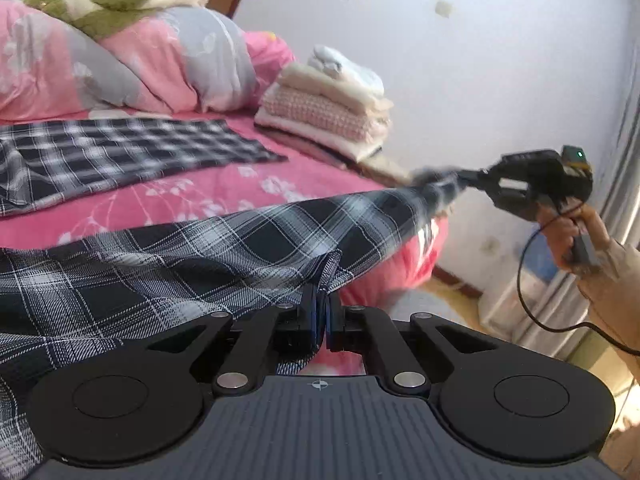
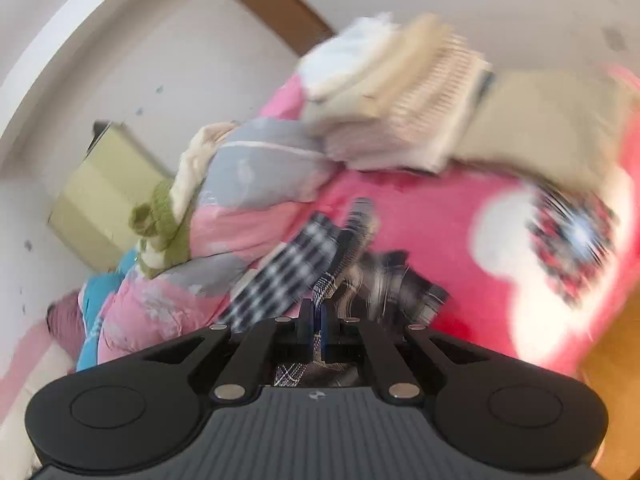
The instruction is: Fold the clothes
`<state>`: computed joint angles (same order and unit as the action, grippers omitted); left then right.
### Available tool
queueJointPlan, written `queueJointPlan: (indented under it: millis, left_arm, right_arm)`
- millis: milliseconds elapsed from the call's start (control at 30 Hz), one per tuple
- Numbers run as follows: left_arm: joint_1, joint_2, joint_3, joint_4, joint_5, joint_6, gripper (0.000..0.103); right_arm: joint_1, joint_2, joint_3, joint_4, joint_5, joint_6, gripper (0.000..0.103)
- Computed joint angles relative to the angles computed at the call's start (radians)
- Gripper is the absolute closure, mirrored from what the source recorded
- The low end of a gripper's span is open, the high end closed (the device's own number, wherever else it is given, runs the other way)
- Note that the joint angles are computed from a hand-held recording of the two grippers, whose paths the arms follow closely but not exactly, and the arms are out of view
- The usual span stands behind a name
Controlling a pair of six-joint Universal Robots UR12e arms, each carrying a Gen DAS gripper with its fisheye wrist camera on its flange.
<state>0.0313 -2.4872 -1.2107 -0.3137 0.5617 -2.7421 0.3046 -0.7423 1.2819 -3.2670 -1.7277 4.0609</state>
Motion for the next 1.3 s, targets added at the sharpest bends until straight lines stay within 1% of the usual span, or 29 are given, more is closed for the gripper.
queueJointPlan:
  millis: [100, 167, 267, 333, 400, 567, 600, 633, 700, 733, 833, 867, 900, 933, 1000, 1133, 1233, 1300]
  left_arm:
    - [-0.005, 0.019, -0.02, -0.057, 0.035, 0.071, 0.101]
    - [-0.007, 0.029, -0.032, -0.077, 0.054, 0.098, 0.101]
    - [-0.008, 0.043, -0.048, -0.106, 0.08, 0.125, 0.099]
    - [-0.008, 0.055, -0.062, -0.126, 0.091, 0.136, 0.096]
    - [-0.007, 0.066, -0.083, -0.115, 0.1, 0.129, 0.093]
    - [-0.005, 0.097, -0.158, -0.008, 0.168, 0.071, 0.088]
    - [-0.002, 0.102, -0.171, 0.009, 0.175, 0.056, 0.086]
    - [0.002, 0.106, -0.182, 0.029, 0.18, 0.032, 0.081]
    - [0.009, 0.114, -0.204, 0.076, 0.195, -0.023, 0.076]
    - [0.013, 0.118, -0.215, 0.109, 0.215, -0.054, 0.075]
    - [0.018, 0.132, -0.251, 0.205, 0.299, -0.098, 0.073]
    - [0.018, 0.134, -0.26, 0.232, 0.326, -0.102, 0.072]
    - [0.018, 0.137, -0.269, 0.259, 0.352, -0.104, 0.067]
    - [0.014, 0.138, -0.276, 0.288, 0.387, -0.1, 0.061]
    - [0.005, 0.137, -0.285, 0.332, 0.439, -0.084, 0.055]
    - [-0.006, 0.129, -0.292, 0.408, 0.464, -0.055, 0.048]
    - [-0.017, 0.116, -0.283, 0.453, 0.485, -0.03, 0.046]
    - [-0.018, 0.108, -0.272, 0.463, 0.479, -0.04, 0.046]
  right_arm:
    - [0.006, -0.015, 0.093, -0.072, -0.018, 0.112, 0.101]
    - [0.006, -0.013, 0.124, -0.074, -0.008, 0.204, 0.101]
    - [0.003, -0.004, 0.146, -0.103, 0.013, 0.28, 0.101]
    - [0.001, 0.001, 0.147, -0.134, 0.019, 0.29, 0.101]
    - [-0.001, 0.006, 0.144, -0.165, 0.024, 0.289, 0.101]
    - [-0.002, 0.014, 0.119, -0.207, 0.032, 0.267, 0.101]
    - [-0.002, 0.016, 0.114, -0.216, 0.035, 0.266, 0.101]
    - [-0.002, 0.018, 0.109, -0.224, 0.037, 0.264, 0.101]
    - [-0.001, 0.022, 0.099, -0.24, 0.041, 0.262, 0.101]
    - [-0.001, 0.024, 0.094, -0.247, 0.039, 0.261, 0.101]
    - [0.0, 0.03, 0.076, -0.269, 0.04, 0.256, 0.101]
    - [0.0, 0.031, 0.069, -0.27, 0.039, 0.253, 0.101]
    - [-0.001, 0.033, 0.062, -0.268, 0.042, 0.247, 0.101]
    - [0.0, 0.034, 0.056, -0.261, 0.039, 0.246, 0.101]
    - [-0.001, 0.037, 0.043, -0.247, 0.042, 0.245, 0.101]
    - [0.001, 0.037, 0.024, -0.209, 0.031, 0.248, 0.101]
    - [0.003, 0.034, 0.017, -0.191, 0.026, 0.251, 0.101]
    - [0.004, 0.032, 0.004, -0.172, 0.024, 0.247, 0.101]
